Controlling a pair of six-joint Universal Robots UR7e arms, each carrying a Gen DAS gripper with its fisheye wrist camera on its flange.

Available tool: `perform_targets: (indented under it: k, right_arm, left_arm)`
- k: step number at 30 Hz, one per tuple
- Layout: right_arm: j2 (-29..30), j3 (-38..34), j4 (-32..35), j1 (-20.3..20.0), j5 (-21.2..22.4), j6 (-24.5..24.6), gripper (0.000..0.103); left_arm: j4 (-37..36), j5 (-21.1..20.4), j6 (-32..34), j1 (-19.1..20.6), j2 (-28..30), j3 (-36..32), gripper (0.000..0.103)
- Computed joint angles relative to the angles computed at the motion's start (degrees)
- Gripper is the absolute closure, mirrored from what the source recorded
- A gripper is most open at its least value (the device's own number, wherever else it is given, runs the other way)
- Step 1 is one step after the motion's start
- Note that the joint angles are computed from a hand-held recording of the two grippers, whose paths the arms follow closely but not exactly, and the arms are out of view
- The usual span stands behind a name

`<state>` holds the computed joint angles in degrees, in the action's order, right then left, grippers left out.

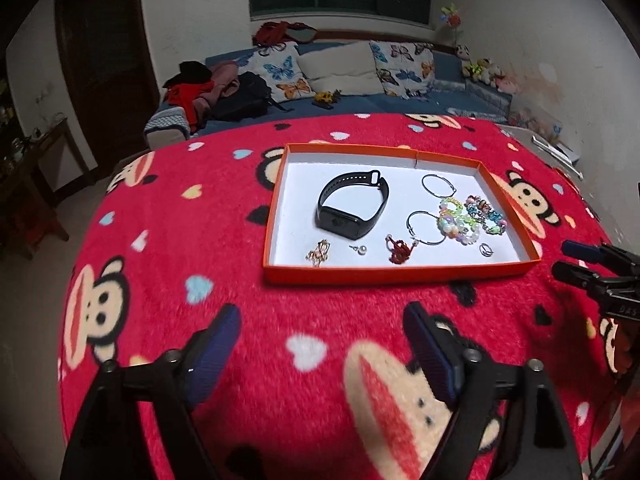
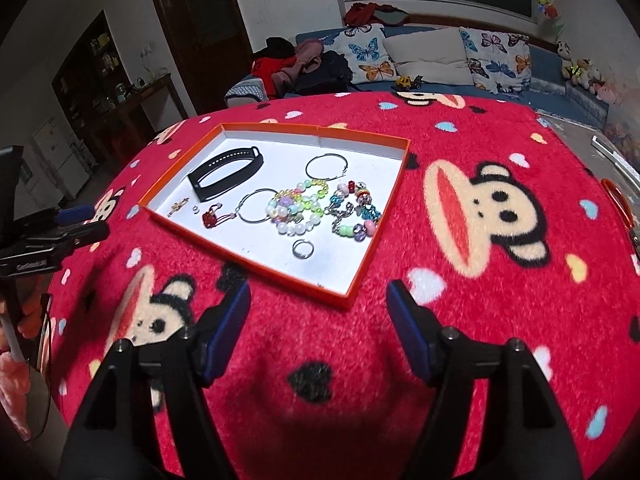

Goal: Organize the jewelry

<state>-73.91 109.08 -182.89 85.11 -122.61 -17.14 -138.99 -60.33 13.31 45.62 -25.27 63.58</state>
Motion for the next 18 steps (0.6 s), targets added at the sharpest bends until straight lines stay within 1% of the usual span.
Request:
perform_targets:
  k: [4, 7, 10, 14, 18]
  right_arm:
    - [0.3, 1.3, -1.5, 0.9, -1.7, -0.3, 0.029]
    - [0.4, 2.4, -2.4, 1.6, -3.1, -0.5, 0.029]
    - [0.3, 3.4, -3.3, 2.1, -3.5, -0.2, 0.028]
    - [0.6, 4.5, -5.2, 2.9, -4.8, -0.4, 0.025]
    - [1.3, 5.0, -6.5, 3.7, -6.1, -1.0, 0.024]
  left_arm:
    - [-2.9, 1.0, -2.1, -0.9, -4.1, 6.8, 0.011]
    - [-4.1, 0.4, -3.9, -1.2, -6.6, 10.9, 0.010]
    - [-6.1, 1.3, -5.0, -1.7, -8.3, 14.3, 0.009]
    - [-7.6, 1.6, -6.5, -2.0, -10.0, 17.4, 0.009]
    - [-9.6, 3.9, -6.8, -2.6, -10.8, 20.1, 0.009]
